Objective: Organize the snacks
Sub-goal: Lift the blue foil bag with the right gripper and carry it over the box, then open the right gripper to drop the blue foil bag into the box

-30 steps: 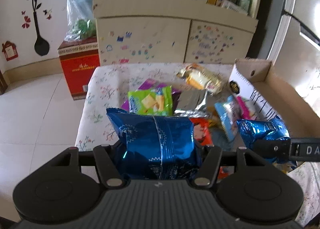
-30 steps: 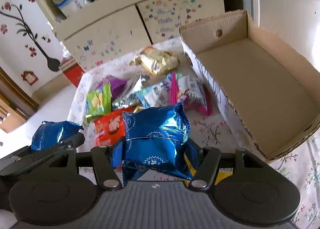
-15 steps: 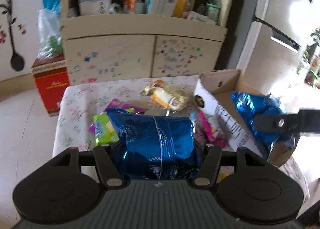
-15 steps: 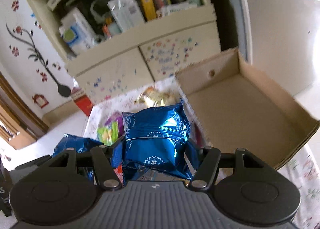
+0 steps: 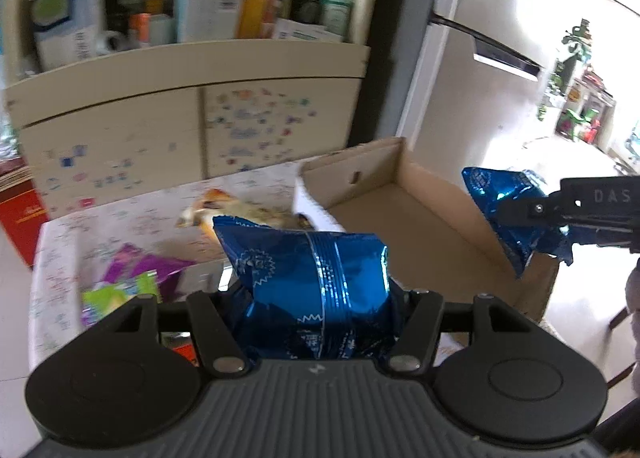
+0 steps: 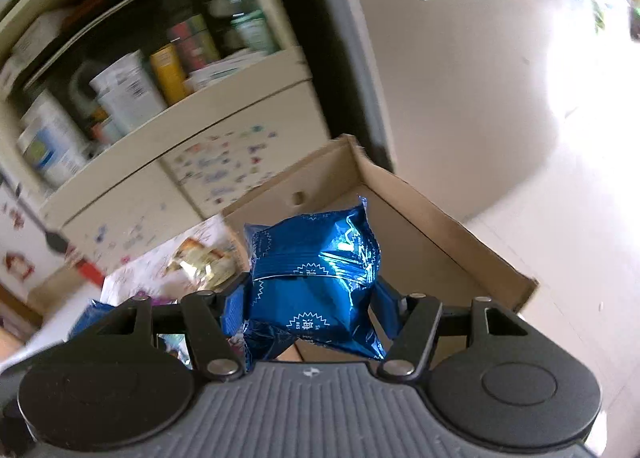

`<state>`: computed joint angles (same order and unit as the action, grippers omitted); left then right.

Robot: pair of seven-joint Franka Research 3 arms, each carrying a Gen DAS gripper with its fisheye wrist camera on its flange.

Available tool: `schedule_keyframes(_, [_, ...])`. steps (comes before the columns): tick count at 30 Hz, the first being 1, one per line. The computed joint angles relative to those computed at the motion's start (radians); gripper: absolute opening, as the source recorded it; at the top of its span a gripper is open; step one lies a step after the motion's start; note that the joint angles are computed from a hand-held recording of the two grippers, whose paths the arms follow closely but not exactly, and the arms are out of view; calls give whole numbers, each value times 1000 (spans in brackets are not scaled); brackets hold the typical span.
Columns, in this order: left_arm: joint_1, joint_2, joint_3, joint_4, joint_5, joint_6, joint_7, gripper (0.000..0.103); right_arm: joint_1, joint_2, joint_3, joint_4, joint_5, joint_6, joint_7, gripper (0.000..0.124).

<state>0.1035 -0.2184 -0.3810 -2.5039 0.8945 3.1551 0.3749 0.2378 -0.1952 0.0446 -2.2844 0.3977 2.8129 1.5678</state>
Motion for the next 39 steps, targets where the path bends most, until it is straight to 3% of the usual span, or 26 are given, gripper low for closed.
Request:
schedule_keyframes(2, [11,43,-20,37,22,11,-17,61,-11,3,0,-1,-1,-10,39,69])
schedule_keyframes(7, [41,143,-62,150,234,23,-189,61,-54,7,31,-11,-120,15,174,70])
schedule_keyframes(21, [-163,348,81,329,263,20,-165,62,-100,24,41,-4,-303,-6,440,73])
schedule_keyframes(22, [-175,358,89,335,255,26,-151,65,-106,24,45,-5,-323,-4,463,75])
schedule_keyframes(24, [-199,367,103,339,228,22,-129,82,-114,24,48,-6,-358,-3,502,76])
schedule_keyframes(26, [-265,363,174,353,337,24,-251,88,-113,21,44,-8,-370,1,511,80])
schedule_keyframes(29, [-314,347,228,348,381,24,-302,93,-100,15,30,-17,-347,17,483,84])
schedule_keyframes(36, [-325,286,213,267,99,-75,-46,94,-72,21,17,-13,-277,8,394,85])
schedule_keyframes(39, [-324,254,208,237,54,-108,-5,95,-61,20,15,-14,-252,3,355,86])
